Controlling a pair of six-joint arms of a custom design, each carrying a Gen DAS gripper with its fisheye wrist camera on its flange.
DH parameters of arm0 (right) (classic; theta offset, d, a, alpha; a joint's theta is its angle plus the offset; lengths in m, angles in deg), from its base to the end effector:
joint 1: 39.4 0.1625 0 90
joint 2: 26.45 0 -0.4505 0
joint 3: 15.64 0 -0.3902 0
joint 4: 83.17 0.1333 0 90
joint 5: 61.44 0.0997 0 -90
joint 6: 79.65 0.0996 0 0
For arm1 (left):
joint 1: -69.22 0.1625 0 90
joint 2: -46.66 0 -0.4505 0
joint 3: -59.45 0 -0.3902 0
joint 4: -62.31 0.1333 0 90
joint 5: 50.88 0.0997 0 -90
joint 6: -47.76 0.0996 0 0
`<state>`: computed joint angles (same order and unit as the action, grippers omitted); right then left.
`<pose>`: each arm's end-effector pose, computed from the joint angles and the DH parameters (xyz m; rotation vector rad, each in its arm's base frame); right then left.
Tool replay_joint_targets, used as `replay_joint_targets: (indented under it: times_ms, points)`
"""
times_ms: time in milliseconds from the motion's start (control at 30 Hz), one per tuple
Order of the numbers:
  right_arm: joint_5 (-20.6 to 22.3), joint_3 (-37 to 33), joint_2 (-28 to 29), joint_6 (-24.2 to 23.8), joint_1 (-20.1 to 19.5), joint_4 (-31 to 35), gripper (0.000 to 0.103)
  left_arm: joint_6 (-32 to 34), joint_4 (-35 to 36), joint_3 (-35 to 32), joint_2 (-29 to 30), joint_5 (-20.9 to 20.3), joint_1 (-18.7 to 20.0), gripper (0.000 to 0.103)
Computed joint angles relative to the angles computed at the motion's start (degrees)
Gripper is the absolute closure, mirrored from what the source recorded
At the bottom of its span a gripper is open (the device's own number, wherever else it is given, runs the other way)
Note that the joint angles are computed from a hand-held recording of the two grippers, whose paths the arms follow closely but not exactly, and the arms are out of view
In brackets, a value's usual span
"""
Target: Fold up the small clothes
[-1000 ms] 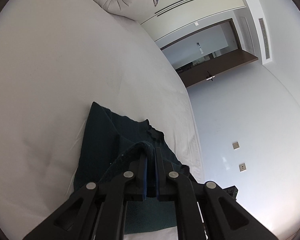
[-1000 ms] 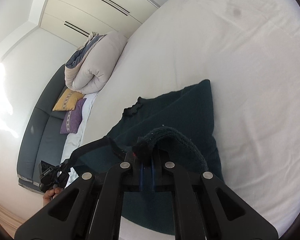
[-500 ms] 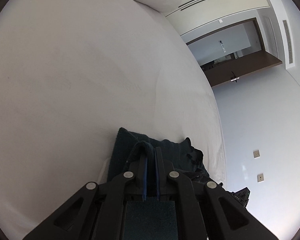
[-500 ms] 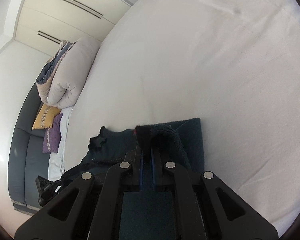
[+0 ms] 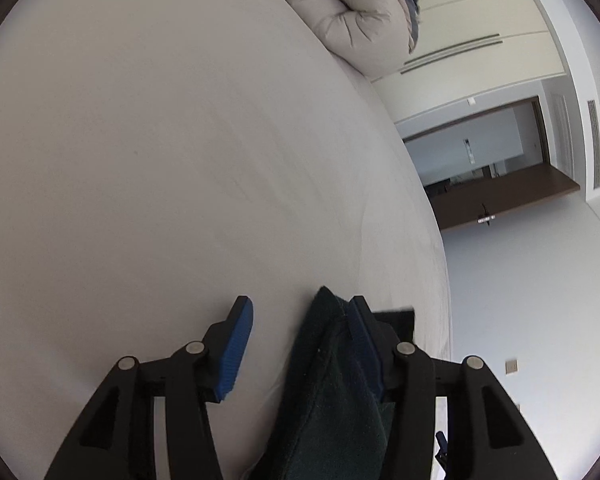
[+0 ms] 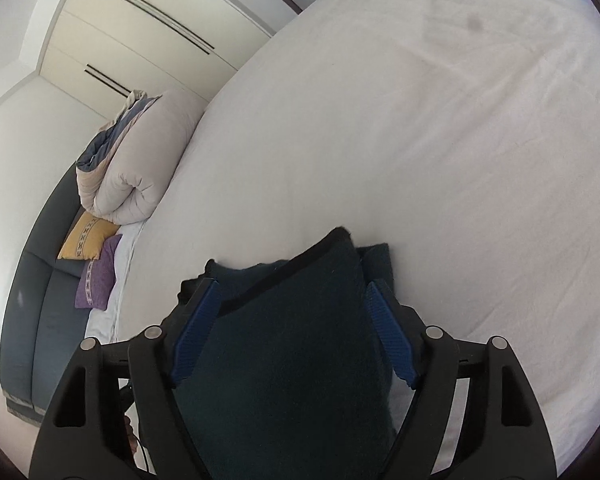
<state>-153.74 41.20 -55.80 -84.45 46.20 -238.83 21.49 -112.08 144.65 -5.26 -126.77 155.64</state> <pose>0.0615 -0.8860 0.1866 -0.0100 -2.8860 0.9906 0.1110 -0.7502 0.3200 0.7151 -2.7196 1.3864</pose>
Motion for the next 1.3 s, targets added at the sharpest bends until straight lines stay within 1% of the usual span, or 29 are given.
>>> replay_joint_targets:
  times_ms: [67,167,200,267,300,333,367,400,433,467,500,567,633,667,700,733,767,800,867,900,933,967,1000,1033,1100,1133,1233,1267,1300]
  points:
    - [1.34,2.26,-0.59,-1.42,0.96,-1.22,0.028,3.26,-0.5,0.61,-0.43,2.92,-1.77,0.051]
    - [2.77,1.92,0.78,-2.71,2.24,-0.39,0.028,11.31,1.38,-0.71,0.98,5.93,-5.66,0.05]
    - [3.95,0.56,1.99,-2.83,2.58,1.23,0.028,14.24,2.19,-1.47,1.9,6.95,-7.01,0.043]
    - [4.33,-0.18,3.48,-3.2,3.52,3.19,0.028,20.48,4.57,-3.53,4.62,10.24,-9.8,0.036]
    - [4.3,-1.69,4.98,-4.0,4.03,4.63,0.028,23.41,6.09,-4.61,6.2,12.13,-10.94,0.035]
    - [4.38,-1.31,5.6,-4.62,4.52,4.78,0.028,26.3,7.88,-5.9,7.86,14.92,-11.93,0.035]
    - [4.27,0.93,5.47,-5.16,4.85,4.23,0.028,29.17,9.65,-7.2,9.84,19.02,-12.81,0.035]
    - [4.45,0.77,6.34,-5.53,5.02,4.13,0.028,30.15,11.16,-8.16,11.36,22.45,-13.19,0.035]
    - [4.03,-0.11,7.23,-5.57,5.05,5.35,0.028,29.71,12.64,-8.84,12.34,24.87,-13.1,0.037]
    - [3.12,1.34,7.09,-5.37,4.91,4.23,0.029,28.47,13.45,-8.76,12.61,25.11,-12.48,0.039]
    - [2.7,0.88,7.57,-4.54,4.63,3.45,0.031,28.25,11.85,-7.36,11.91,23.53,-11.57,0.042]
    - [4.01,-0.64,7.94,-3.33,3.32,2.18,0.031,28.81,8.95,-4.41,10.01,21.86,-10.69,0.049]
    - [3.08,-0.88,7.03,-2.11,1.7,-1.29,0.031,29.02,8.5,-2.26,8.42,22.3,-10.93,0.05]
    - [2.86,0.1,6.26,-0.48,0.95,-3.68,0.031,29.47,7.4,-0.8,7.55,22.68,-11.18,0.05]
    - [1.6,0.45,5.69,1.14,0.56,-4.86,0.031,29.85,5.79,0.82,6.73,23.16,-11.46,0.049]
    - [1.03,1.77,4.64,2.26,0.14,-6.11,0.031,29.85,3.32,2.9,5.72,23.98,-11.84,0.046]
    - [0.71,3.01,3.79,2.95,-0.11,-7.29,0.031,30.0,-0.17,5.5,4.58,24.77,-12.31,0.031]
    - [0.73,4.87,2.68,3.34,-0.24,-8.39,0.029,30.47,-3.83,7.45,3.63,25.12,-12.49,0.013]
    - [2.55,8.48,0.6,2.18,-0.37,-9.81,0.029,30.93,-11.78,11.31,1.78,25.14,-12.71,0.001]
    - [3.07,10.59,-0.48,0.72,-0.26,-10.26,0.029,30.16,-12.71,12.68,0.55,23.78,-12.3,0.001]
    - [2.89,12.38,-1.32,-0.46,0.0,-10.71,0.029,28.67,-11.23,13.4,-0.52,22.36,-11.8,0.002]
    - [3.12,14.03,-2.04,-1.5,0.16,-11.23,0.029,27.44,-8.97,13.74,-1.42,20.83,-11.23,0.005]
    - [3.8,15.48,-2.68,-2.37,0.23,-11.2,0.029,26.72,-6.95,14.01,-2.04,19.84,-10.77,0.014]
    - [4.27,17.64,-3.93,-3.08,0.09,-11.37,0.029,26.54,-5.23,14.16,-2.33,19.8,-10.63,0.017]
    - [3.41,19.79,-4.58,-4.04,0.49,-12.11,0.029,26.84,-3.52,14.58,-2.58,19.47,-10.61,0.029]
    - [3.48,22.17,-6.0,-5.01,0.2,-12.76,0.029,26.72,-3.17,14.88,-2.68,19.73,-10.67,0.029]
    - [2.89,23.8,-6.11,-5.64,0.66,-12.66,0.029,24.95,-1.62,15.6,-2.75,20.67,-10.53,0.031]
    - [2.61,24.56,-6.34,-5.87,0.8,-12.84,0.029,24.13,-1.13,15.91,-2.82,20.46,-10.28,0.037]
    - [2.29,24.97,-6.28,-6.15,1.02,-12.76,0.029,23.48,-0.38,15.9,-2.69,20.15,-10.03,0.052]
